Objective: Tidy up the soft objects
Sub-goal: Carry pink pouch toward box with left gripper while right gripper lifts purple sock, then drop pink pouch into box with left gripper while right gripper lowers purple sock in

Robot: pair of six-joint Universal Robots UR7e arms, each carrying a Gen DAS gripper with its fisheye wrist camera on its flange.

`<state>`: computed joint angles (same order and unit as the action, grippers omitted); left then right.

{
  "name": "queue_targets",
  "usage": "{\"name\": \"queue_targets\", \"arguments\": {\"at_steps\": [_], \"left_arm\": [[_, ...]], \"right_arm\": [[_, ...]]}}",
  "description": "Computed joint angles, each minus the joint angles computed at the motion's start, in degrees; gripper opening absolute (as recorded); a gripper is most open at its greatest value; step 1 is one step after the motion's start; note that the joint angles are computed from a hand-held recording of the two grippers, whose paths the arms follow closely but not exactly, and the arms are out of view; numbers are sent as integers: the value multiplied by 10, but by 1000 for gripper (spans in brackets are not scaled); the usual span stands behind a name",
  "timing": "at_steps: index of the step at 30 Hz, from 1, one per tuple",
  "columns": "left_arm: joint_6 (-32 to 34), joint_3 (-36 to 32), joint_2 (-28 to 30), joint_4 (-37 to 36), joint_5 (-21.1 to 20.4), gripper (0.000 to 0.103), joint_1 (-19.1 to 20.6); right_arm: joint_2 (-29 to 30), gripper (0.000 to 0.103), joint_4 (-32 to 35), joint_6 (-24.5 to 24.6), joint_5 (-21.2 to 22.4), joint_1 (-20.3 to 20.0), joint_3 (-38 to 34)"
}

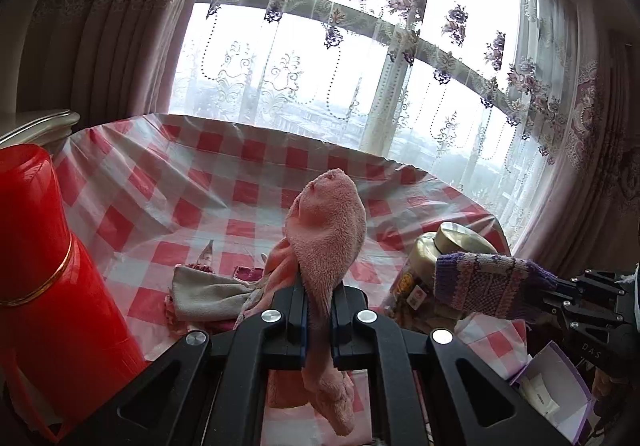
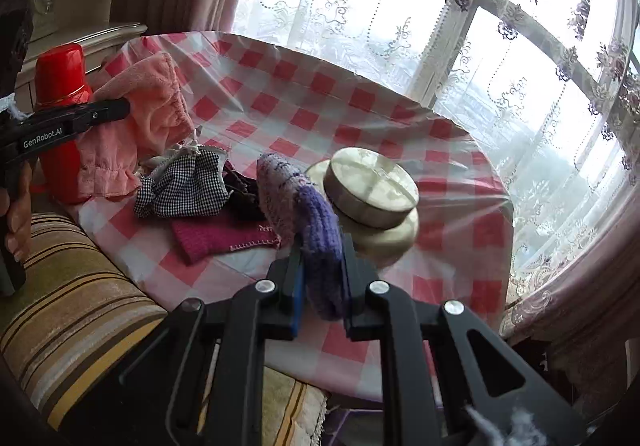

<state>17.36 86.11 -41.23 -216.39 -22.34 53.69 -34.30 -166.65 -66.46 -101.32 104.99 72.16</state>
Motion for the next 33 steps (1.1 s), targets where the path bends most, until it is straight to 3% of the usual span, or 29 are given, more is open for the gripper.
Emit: {"name": "queue_targets", "arguments": {"at_steps": [9, 17, 26, 33], "left_arm": [[-74, -33, 35, 151, -67, 8, -18], [-93, -144, 104, 337, -170, 8, -21], [-46, -333, 216, 537, -246, 8, -16], [70, -494, 313, 598, -219, 8, -21]], "right_arm": [[-84, 18, -15, 86, -53, -59, 39], [-141, 18, -37, 134, -82, -115, 64], [-170, 18, -37, 174, -90, -159, 68], [-174, 18, -30, 190, -86, -175, 64]]}}
